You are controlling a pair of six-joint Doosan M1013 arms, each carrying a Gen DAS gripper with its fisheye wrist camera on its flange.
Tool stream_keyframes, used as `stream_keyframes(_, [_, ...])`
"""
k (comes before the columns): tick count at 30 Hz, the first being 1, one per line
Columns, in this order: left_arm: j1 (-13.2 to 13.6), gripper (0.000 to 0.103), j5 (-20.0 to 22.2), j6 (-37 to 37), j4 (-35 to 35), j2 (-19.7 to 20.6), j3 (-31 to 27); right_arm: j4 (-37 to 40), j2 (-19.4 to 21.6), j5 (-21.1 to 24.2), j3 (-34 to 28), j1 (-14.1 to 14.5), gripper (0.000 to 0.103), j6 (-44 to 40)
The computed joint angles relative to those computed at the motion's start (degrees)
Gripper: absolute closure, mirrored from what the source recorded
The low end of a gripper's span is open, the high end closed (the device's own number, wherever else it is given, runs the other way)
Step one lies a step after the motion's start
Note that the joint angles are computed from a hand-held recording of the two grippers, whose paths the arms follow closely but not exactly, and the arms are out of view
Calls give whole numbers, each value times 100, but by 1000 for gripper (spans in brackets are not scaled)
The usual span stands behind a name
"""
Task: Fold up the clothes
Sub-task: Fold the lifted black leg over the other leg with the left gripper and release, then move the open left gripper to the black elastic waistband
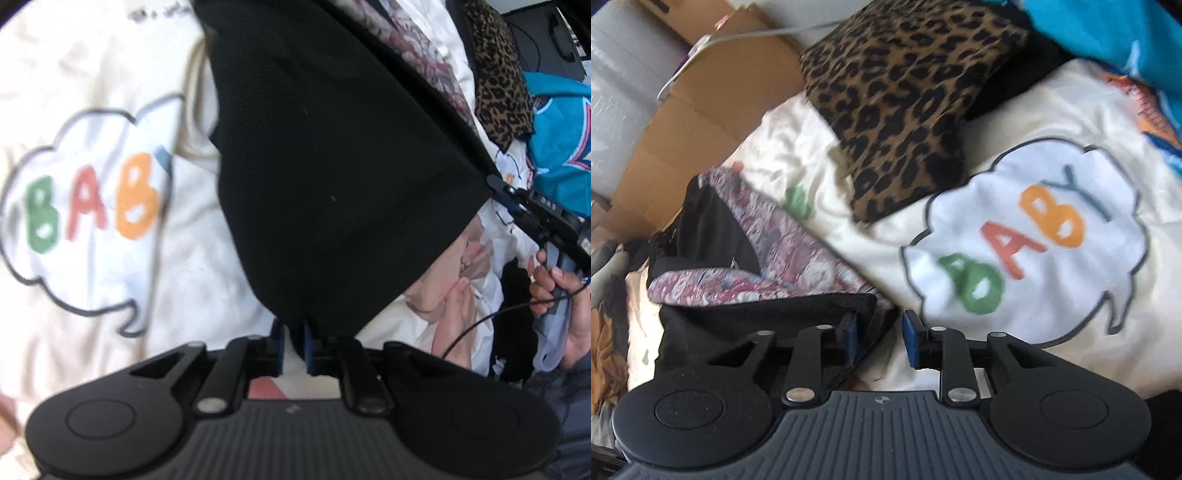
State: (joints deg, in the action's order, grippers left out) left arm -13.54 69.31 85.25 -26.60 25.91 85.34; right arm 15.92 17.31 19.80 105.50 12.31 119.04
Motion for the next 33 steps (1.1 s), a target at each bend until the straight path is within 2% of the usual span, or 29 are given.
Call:
stream_keyframes(4, [49,89,-159,-302,359,-70,-197,-956,-86,-47,-2,61,77,784])
stream_keyframes(5, [58,84,-208,-369,436,-83,-254,-916,-94,-13,-24,50,77,653])
stream_keyframes(9, [71,83,-262,-444,682,-57,-546,-846,-168,-116,-23,28,76,429])
stream_keyframes(14, [80,77,-370,-669,877,20,-834,-285,-161,-204,-46,35,76,-100])
stream_keyframes(19, [58,75,-517,-1089,1112,110,-1065,501,-176,-14,-193,57,76,-1456])
stream_keyframes(23, [9,75,-507,-1490,1610,223,-1331,717,-198,-92,-262,74,76,-1544])
stream_keyframes(26, [-10,75,-454,-1575,1865,368,-1595,1017,-188,49,-342,87,75,-2043])
stream_keyframes(28, [-18,73,-560,-1701,2035,427,-1688,1349,-148,71,-368,96,75,-2371])
stream_keyframes(30, [-19,72,-623,-1921,2210,512,-1786,1677,-94,16,-388,118,73,-2656])
stream_keyframes(33, [-9,72,-710,-2100,2426,662,-1917,2030,-30,-76,-407,157,61,-3056])
